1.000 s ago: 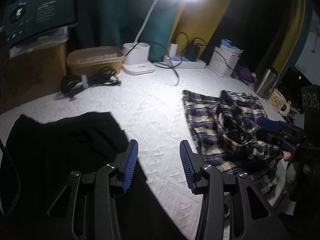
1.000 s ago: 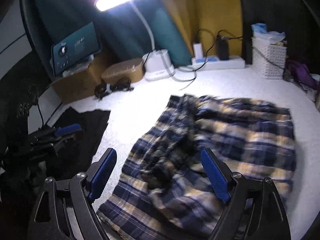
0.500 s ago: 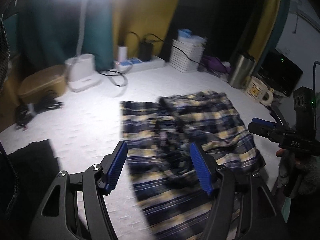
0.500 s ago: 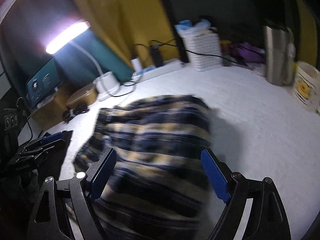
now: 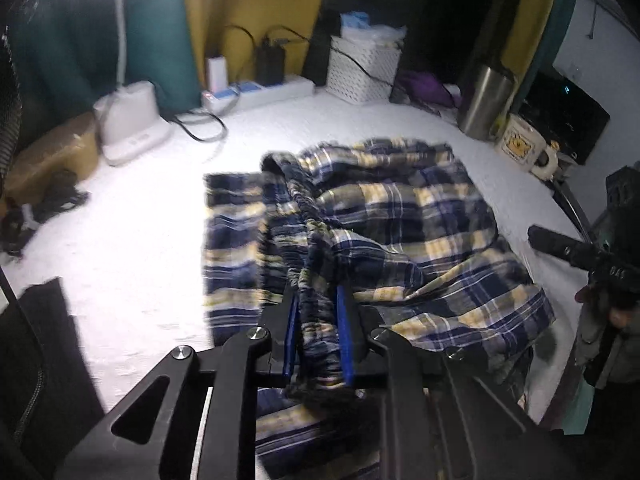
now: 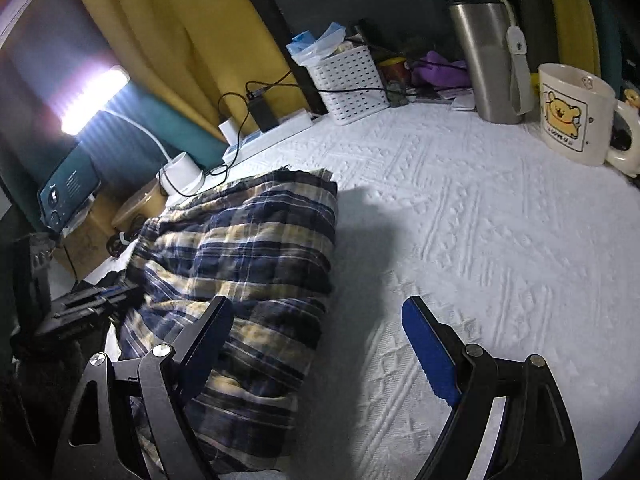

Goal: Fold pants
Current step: 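Grasp the elastic waistband edge of the pants with the left tool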

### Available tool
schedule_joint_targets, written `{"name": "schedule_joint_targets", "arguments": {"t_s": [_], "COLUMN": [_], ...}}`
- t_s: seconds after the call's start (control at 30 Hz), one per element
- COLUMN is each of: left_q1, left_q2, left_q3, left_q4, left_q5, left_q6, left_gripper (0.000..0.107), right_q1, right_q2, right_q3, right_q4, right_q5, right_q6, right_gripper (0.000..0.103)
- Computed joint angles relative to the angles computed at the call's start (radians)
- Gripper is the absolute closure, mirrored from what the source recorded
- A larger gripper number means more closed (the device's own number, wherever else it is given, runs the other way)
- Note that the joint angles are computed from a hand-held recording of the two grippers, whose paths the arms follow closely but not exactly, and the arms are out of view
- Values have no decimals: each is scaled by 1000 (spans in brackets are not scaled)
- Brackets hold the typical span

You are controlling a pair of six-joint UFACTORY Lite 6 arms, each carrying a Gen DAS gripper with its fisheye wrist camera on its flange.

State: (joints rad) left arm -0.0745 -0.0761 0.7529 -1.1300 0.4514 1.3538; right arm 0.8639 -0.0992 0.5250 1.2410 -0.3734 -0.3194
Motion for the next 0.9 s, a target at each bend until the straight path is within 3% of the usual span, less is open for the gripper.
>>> {"name": "schedule_joint_targets", "arguments": {"t_s": [0.13, 0.33, 0.53, 0.6, 0.63, 0.8, 0.9], "left_q1": [63, 91, 113, 111, 111, 148, 146], "left_q2": [-4, 45, 19, -2, -8, 2, -8], "left_q3": [-9, -29, -40, -54, -64, -93, -111], "left_q4": [-17, -45, 28, 29, 18, -58, -62], "left_q5": [10, 5, 50, 50, 49, 52, 37], "left_q6": [28, 65, -2, 7, 25, 122, 142], "left_gripper": [91, 90, 88, 88, 88, 83, 82], "right_q1": [25, 123, 204, 237, 250, 370, 408], "right_q2": [76, 223, 228, 245, 264, 362, 352], "right_q3": [69, 217, 219, 232, 243, 308, 286], "right_q4": [0, 382, 468, 528, 561, 693, 713], "right_q5": [2, -68, -100, -118, -123, -270, -300], "right_q6": [-35, -456, -481, -517, -539, -626, -614], "right_gripper": [16, 16, 16, 32, 34, 35, 35]}}
